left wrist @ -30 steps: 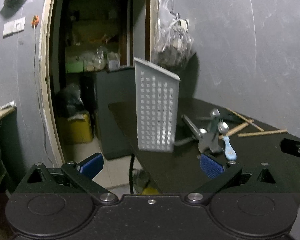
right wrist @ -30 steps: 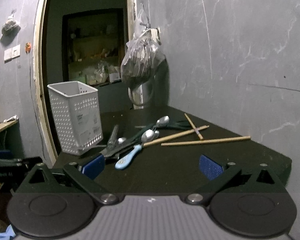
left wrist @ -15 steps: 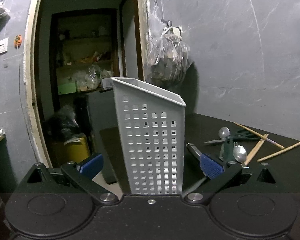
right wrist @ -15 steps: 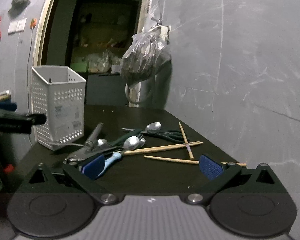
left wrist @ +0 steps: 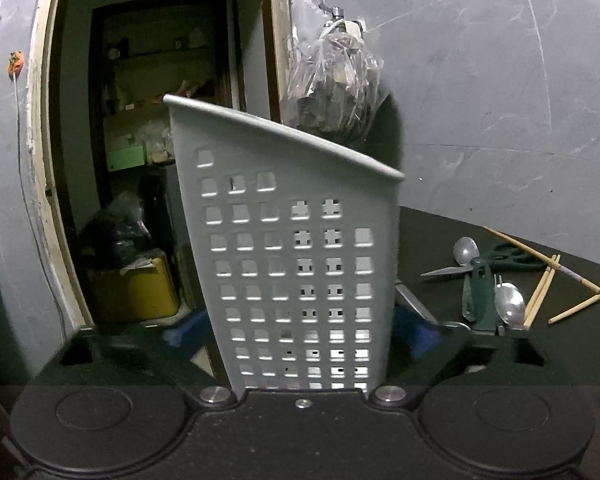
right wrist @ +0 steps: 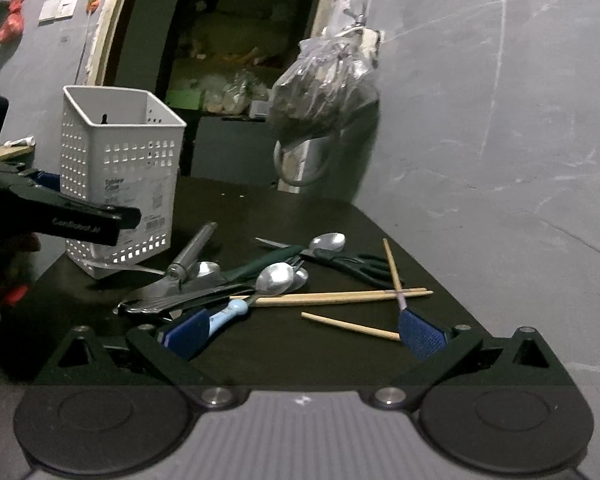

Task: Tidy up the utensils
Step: 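Move the left gripper to the white basket and grasp its rim, then lower the right gripper onto the blue-handled spoon and close on it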

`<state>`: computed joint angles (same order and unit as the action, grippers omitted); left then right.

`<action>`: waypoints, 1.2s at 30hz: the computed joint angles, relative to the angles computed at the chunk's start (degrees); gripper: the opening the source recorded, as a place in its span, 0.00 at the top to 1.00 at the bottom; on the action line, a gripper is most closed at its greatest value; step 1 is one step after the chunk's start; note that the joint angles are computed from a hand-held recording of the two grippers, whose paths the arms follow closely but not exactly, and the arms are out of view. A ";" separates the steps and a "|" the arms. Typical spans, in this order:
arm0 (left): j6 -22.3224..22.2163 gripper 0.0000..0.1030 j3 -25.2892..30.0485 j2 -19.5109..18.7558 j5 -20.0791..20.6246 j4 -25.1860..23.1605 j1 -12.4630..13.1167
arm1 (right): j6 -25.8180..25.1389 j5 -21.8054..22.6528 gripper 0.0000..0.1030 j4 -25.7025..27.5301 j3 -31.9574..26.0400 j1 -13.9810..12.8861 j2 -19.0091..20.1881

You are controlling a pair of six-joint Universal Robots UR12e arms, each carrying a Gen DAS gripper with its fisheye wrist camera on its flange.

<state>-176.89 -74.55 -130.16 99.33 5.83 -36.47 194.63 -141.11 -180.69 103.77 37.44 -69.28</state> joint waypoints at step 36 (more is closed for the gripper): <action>6.85 0.26 -2.79 0.06 -24.59 5.16 5.48 | 8.17 25.60 0.14 1.89 -0.98 -10.14 -1.64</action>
<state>-170.04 -77.34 -130.10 74.74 10.99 -30.99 202.81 -115.51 -178.80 102.78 27.30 -70.92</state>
